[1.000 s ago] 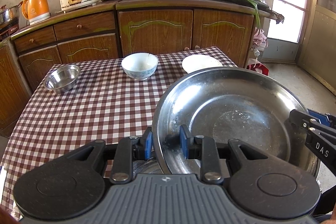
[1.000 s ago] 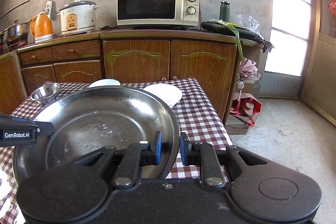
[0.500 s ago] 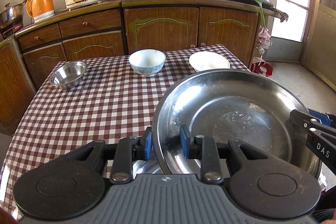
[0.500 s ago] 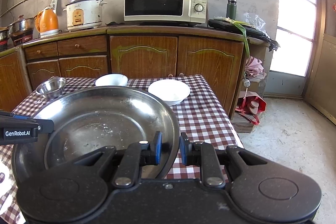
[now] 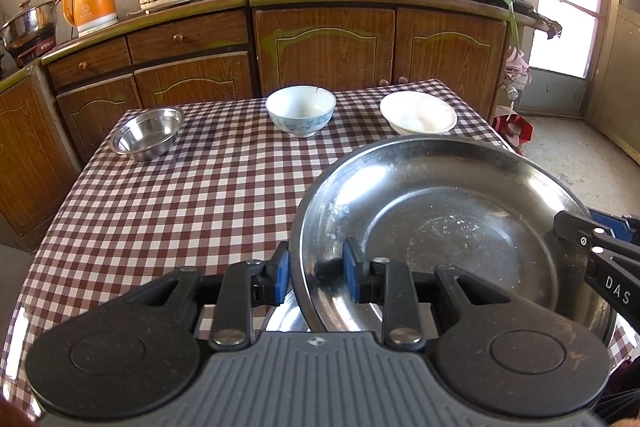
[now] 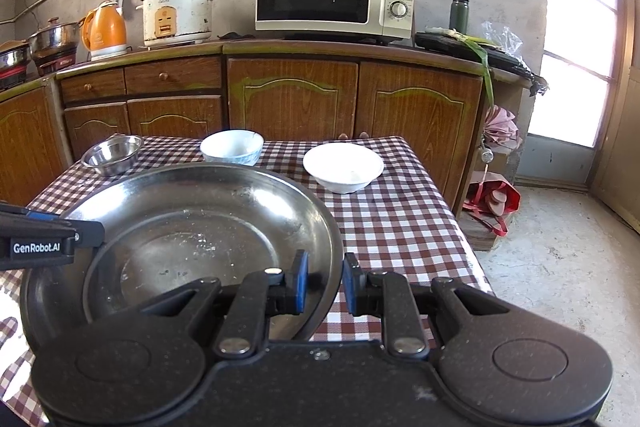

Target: Organize plates and bowls

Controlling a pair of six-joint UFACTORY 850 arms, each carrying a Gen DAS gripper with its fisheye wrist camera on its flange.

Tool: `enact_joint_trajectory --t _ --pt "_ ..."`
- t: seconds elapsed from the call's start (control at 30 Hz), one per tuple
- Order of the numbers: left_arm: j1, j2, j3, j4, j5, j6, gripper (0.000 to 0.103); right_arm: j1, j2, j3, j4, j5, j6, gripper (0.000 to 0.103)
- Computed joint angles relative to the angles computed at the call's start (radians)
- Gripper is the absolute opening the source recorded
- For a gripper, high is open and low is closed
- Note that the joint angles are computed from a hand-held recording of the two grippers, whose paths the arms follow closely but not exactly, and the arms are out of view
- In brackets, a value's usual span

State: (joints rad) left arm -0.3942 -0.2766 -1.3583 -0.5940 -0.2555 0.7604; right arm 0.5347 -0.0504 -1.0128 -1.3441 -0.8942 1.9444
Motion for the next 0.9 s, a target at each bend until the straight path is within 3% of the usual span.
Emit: enact_joint_trajectory --t 0.9 --pt "0.034 -0.013 0.012 0.201 -0.011 -0.193 0.029 0.001 -0.088 -0.053 0.034 0.092 -0.039 0.026"
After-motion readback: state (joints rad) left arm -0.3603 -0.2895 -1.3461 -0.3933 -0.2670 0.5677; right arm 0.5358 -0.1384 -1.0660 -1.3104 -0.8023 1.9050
